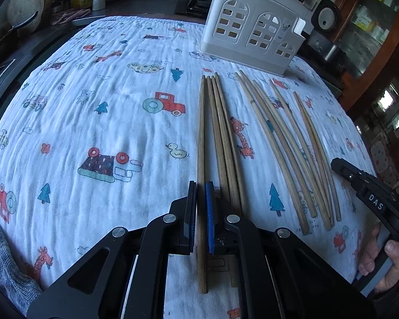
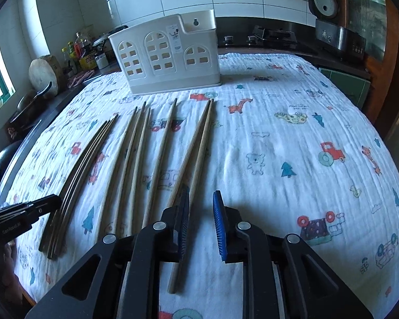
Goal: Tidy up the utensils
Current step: 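Lift the held chopsticks off the cloth with both tools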
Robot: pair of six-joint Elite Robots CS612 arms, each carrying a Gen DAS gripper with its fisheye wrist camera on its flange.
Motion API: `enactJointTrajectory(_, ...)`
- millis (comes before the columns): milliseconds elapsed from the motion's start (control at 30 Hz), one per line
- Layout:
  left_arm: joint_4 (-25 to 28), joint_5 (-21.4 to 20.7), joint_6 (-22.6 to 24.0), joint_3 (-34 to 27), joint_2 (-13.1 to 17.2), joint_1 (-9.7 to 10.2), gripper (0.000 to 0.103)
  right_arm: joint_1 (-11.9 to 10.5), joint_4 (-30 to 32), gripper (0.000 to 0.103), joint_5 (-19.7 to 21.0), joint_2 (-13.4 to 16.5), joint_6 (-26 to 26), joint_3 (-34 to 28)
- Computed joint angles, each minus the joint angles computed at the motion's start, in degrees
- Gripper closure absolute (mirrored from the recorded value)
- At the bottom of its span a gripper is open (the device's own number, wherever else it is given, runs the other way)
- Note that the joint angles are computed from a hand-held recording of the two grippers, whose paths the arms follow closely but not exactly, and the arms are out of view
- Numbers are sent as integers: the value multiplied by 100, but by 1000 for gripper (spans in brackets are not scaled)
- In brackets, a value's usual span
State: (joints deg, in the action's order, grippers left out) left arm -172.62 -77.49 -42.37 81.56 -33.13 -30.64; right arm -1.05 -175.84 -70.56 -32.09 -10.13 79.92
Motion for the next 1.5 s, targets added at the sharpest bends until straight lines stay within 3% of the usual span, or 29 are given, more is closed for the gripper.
enactJointTrajectory(267,-42,34,-40,69,-30,-33,96,7,103,85,127,-27,-96,79)
enactJointTrajectory(800,-108,87,81,117,-40,-93,95,104,-74,93,-301,-9,-273,128)
enactJointTrajectory(1367,-106,280,45,164,-57,-159,96,61,-310,95,-210,-36,-111,280)
enactJointTrajectory(1500,-423,161,188,288,-125,-131,97,32,-568,96,-230,-72,-50,367)
